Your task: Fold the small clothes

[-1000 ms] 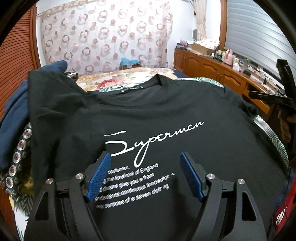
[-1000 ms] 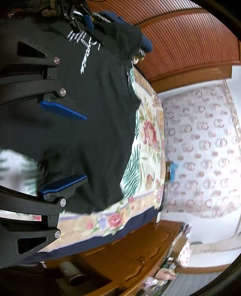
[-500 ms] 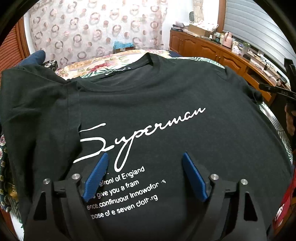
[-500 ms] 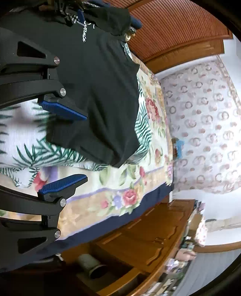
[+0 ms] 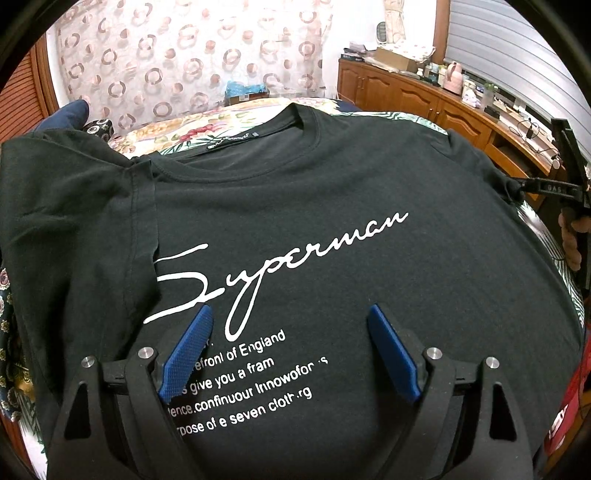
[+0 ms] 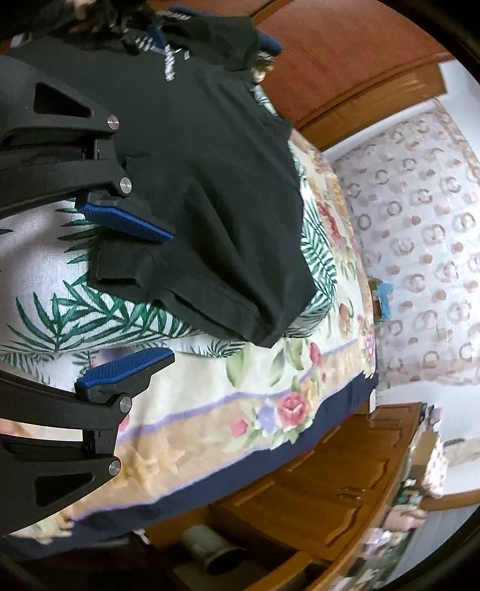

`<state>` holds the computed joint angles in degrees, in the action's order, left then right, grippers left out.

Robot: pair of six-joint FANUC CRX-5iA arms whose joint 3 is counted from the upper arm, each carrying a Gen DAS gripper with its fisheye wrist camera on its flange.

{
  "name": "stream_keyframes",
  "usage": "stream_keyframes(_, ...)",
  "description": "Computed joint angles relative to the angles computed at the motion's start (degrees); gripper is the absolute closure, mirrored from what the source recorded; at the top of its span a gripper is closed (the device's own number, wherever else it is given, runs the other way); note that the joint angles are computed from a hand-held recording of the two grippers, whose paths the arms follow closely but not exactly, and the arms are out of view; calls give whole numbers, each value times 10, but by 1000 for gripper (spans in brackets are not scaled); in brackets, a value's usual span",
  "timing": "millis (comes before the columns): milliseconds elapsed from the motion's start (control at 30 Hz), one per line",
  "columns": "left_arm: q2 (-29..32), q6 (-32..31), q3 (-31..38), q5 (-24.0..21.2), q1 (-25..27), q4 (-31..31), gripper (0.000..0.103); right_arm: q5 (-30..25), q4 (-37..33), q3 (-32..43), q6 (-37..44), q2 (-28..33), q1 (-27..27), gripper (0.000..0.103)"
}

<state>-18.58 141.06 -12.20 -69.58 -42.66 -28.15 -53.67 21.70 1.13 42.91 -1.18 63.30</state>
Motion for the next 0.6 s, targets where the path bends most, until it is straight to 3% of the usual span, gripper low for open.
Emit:
stream_keyframes(200,0,-1,1,-1,0,-1,16,-40,87,7,10,25,39,53)
stream_keyframes(300,0,-1,1,0,0,0,16,-51,119,5,6,31,54,69)
stream_keyframes(367,0,-1,1,0,0,0,16,-56,131,2,6,33,63,87)
stream_keyframes(467,-1,-3,-1,4,4,2,16,-56,145,-7,2,31,73,94)
stream_keyframes(600,-14,20,-3,1,-19,-28,16,-21,189,-45,-32,7,65,95)
